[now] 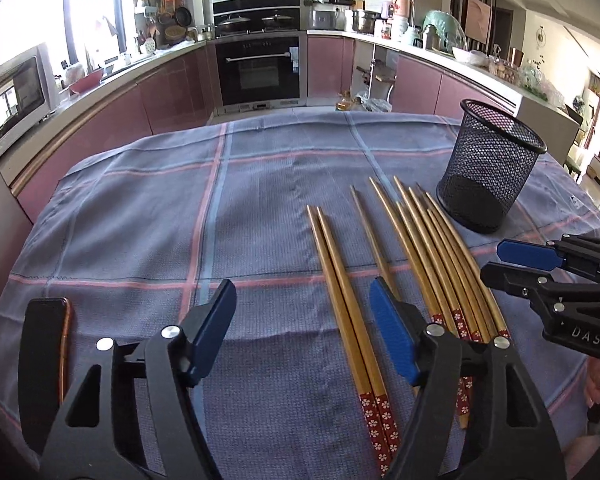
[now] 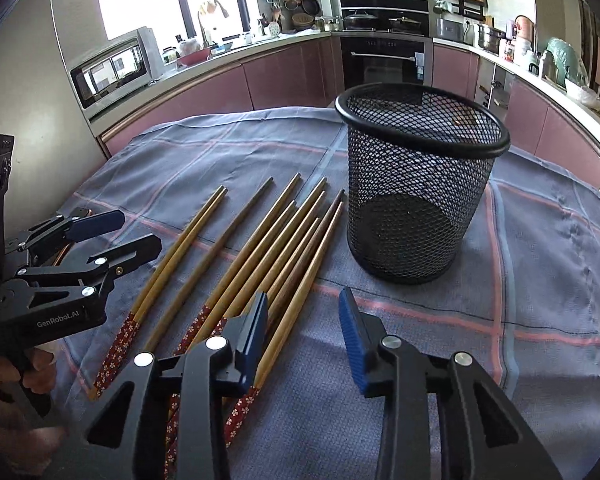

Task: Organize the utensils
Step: 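Lower the left tool onto a bamboo chopstick and close it while the right tool grasps another, then lift the left tool's chopstick into the black mesh cup while the right tool drops its chopstick in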

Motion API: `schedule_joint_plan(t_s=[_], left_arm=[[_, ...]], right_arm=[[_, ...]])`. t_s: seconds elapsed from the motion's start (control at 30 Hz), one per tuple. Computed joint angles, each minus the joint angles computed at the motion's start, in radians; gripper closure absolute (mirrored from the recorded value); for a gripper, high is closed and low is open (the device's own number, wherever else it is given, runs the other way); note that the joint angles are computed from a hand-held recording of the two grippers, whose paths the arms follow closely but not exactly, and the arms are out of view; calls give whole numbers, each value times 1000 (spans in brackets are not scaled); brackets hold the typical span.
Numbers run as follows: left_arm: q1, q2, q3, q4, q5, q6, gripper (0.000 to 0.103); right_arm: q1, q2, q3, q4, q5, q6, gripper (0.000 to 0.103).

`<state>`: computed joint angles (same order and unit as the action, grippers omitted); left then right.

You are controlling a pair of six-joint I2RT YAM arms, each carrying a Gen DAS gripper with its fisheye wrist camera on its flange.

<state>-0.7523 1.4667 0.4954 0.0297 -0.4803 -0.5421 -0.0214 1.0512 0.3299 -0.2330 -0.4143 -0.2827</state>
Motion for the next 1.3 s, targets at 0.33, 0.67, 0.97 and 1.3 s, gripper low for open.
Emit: schedule_joint_plan(t_s=[0.33, 0.67, 0.97, 1.3], left_arm=[[69, 81, 19, 48, 137, 30, 54], [89, 74, 31, 26, 181, 65, 55], [68, 138, 96, 1, 168, 75, 70], [68, 93, 72, 37, 210, 17, 95]], right_arm=[[-32, 63, 27, -10, -4, -43, 74], [3, 95, 45, -12, 17, -40, 73], [39, 147, 72, 14, 38, -21, 87], [-103, 85, 87, -88, -165, -83, 98]])
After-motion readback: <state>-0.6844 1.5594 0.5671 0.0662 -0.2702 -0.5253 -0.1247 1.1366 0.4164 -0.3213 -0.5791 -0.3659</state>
